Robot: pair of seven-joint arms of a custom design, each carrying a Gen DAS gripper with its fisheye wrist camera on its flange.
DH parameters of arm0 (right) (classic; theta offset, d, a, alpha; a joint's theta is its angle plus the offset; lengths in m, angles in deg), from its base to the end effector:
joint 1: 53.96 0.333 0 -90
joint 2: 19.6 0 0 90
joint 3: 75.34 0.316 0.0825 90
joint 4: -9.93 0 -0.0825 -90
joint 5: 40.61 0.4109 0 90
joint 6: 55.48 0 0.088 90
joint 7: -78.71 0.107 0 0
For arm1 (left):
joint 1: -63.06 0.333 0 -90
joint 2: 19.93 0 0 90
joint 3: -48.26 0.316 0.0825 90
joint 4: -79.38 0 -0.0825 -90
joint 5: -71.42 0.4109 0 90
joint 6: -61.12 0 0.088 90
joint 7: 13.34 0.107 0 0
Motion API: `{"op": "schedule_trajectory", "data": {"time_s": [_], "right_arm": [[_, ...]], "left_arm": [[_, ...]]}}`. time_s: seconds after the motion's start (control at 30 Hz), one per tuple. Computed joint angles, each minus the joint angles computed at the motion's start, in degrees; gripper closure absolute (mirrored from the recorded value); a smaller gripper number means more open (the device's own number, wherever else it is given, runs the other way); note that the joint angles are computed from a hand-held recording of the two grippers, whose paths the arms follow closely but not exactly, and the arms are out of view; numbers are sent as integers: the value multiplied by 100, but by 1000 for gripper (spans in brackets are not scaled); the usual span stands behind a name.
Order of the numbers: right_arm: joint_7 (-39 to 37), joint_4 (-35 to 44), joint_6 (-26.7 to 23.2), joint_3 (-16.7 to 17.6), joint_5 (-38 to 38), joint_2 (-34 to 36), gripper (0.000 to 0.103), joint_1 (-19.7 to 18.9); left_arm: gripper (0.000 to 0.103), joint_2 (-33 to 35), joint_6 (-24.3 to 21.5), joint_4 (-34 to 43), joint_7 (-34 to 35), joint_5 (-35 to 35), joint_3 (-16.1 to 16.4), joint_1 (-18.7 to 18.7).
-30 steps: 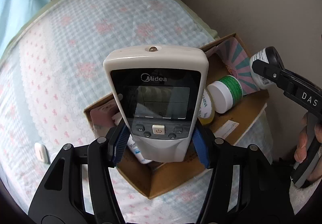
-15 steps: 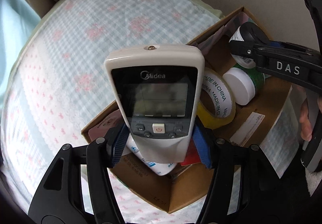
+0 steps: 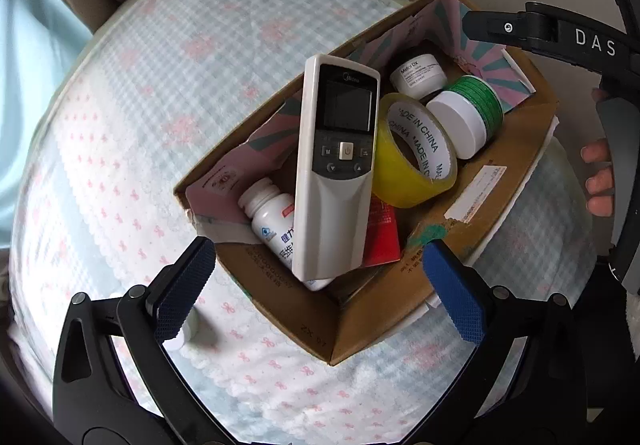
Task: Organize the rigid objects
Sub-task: 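Lift both grippers out of the box and back over the earbud case and jar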
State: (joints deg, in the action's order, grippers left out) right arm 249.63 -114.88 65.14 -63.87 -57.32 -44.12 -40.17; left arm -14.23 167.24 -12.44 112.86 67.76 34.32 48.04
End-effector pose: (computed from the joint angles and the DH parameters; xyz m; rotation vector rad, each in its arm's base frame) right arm 0.4390 0.2062 0.5913 -0.9370 2.5589 -0.4279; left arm 0.5554 -0.3056 0.5767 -0.6851 2.9961 -0.2556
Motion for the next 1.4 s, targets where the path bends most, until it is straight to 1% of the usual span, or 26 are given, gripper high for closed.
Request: {"op": "schedule_trajectory", "data": {"time_s": [0.27,0.4,0.47,0.57,0.6,0.73,0.87,1.0,1.13,1.27,1.33,1.4], "right_arm": [[14,134,-233,77,30,-159,0,67],[113,350,-463,169,12,-176,0,86],[103,558,-677,236,-36,-137,0,113],[1,1032,-1216,368,-220,67,0,165],[10,1147,-1322,399,-268,107,0,200],[87,1481,-1567,487,-370,219,0,359],[199,2015,-1915,684,-638,515,0,542],[270,2844,-2434,899,-1000,1078,0,851],[306,3885,-2980,1092,-1467,1868,0,1294],[293,5074,-3478,1184,-2035,2818,0,1860],[245,5688,-3642,1154,-2262,3305,0,2166],[134,6511,-3890,1097,-2536,3915,0,2550]], "left_arm": [[0,-307,-82,-97,-20,-224,39,64],[0,-518,-120,-85,23,-407,71,101],[0,-631,-159,-72,72,-512,105,133],[0,-813,-227,-84,114,-627,167,193],[0,-883,-245,-105,132,-675,196,221],[0,-1173,-377,-241,216,-925,360,368],[0,-1410,-565,-313,297,-1116,566,578],[0,-1585,-732,-312,525,-1294,822,841],[0,-1563,-955,-124,789,-1500,1094,1168],[0,-1433,-1017,73,1061,-1596,1297,1526],[0,-1289,-1081,246,1160,-1593,1362,1698],[0,-1109,-1170,469,1255,-1605,1418,1875]]}}
